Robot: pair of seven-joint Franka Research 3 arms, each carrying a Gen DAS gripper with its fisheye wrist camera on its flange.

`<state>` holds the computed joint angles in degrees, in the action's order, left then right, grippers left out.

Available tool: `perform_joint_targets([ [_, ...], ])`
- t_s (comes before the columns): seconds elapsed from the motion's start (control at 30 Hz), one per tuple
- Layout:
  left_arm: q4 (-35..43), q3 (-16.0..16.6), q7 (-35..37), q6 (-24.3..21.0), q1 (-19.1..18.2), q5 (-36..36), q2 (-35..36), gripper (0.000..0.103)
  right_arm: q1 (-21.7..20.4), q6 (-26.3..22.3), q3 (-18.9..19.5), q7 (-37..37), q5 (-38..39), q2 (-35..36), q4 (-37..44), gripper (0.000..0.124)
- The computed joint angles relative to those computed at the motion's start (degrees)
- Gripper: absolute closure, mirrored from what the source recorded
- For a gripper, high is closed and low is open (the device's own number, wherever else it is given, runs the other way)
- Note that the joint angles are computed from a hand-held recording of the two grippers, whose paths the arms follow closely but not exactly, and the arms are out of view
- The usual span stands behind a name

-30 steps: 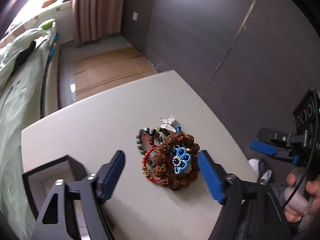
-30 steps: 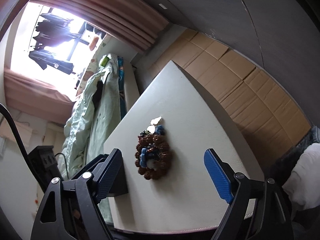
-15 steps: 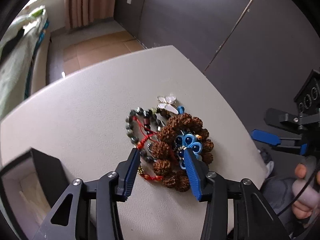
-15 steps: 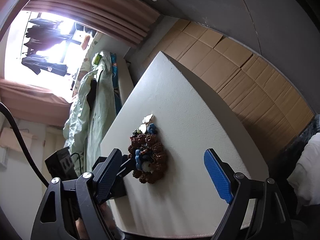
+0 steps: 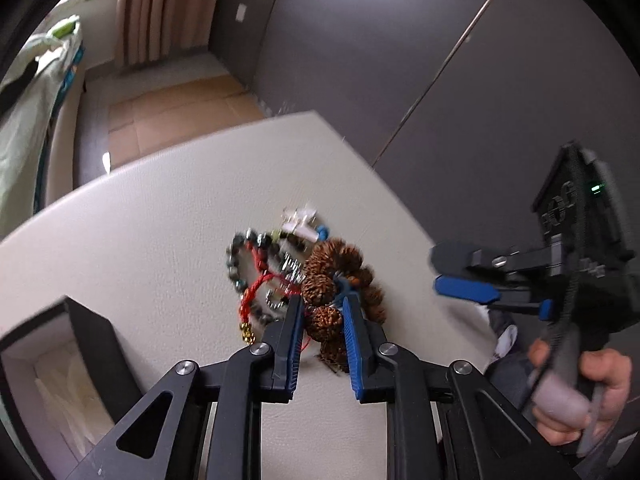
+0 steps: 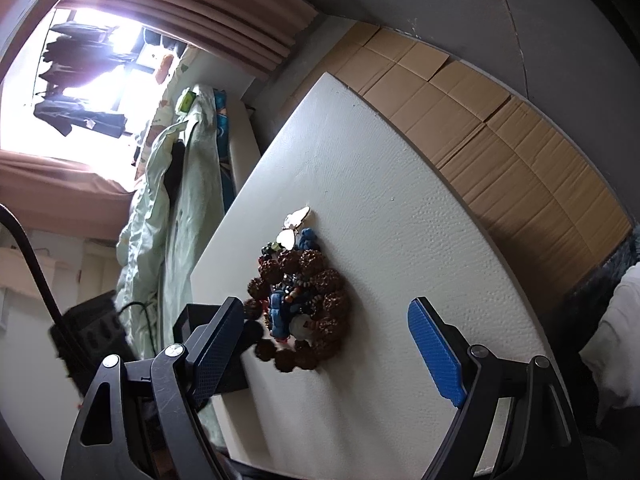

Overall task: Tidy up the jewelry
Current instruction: 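Lift the brown bead bracelet with the left tool toward the box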

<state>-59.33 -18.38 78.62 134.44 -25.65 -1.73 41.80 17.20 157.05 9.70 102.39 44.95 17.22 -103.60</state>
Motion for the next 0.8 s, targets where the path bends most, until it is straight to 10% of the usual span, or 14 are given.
perform_joint_targets([
  [0.8, -19.7, -2.8, 2.6, 17.5, 7.1, -6.5, -15.5, 0.083, 2.1, 1.6, 0.6, -0.2, -5.5, 2.3, 3.7, 0.045],
])
